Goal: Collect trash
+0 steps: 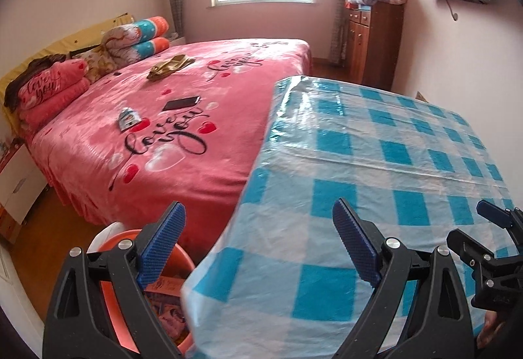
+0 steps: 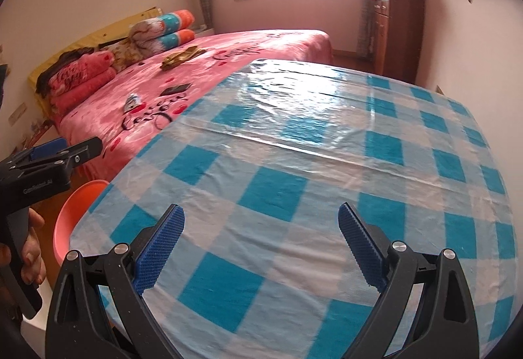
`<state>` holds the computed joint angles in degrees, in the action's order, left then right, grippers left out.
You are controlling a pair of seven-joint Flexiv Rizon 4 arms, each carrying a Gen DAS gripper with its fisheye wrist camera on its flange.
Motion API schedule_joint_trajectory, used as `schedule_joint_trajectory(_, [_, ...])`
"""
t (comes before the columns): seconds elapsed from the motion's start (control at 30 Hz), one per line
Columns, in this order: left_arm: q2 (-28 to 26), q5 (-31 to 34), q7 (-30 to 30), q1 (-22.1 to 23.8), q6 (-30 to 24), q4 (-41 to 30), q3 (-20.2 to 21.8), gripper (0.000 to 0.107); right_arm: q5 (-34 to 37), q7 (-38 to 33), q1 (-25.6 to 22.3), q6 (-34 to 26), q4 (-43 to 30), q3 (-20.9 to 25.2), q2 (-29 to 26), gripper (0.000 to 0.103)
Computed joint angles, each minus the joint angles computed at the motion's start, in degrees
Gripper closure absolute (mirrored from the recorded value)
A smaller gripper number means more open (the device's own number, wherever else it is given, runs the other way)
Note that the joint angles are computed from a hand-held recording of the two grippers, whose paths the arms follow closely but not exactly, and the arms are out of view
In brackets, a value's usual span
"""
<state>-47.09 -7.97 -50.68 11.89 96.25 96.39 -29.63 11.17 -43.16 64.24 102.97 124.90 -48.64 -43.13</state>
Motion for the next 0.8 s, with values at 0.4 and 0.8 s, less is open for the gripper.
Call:
schedule_joint_trajectory(0.4, [0.3,1.3,-0.1,-3.1,0.7,0.0,-0.3,0.015,5.0,1.9,3.3,2.1,5.6,-4.7,-0.4,0.008])
schedule_joint_trajectory(0.8, [-0.1,4.0,0.8,-5.2,1.8,0.8,-3.1,0.015,9.2,4.1,6.0,3.4,11.8,-8.2,-1.1,0.008])
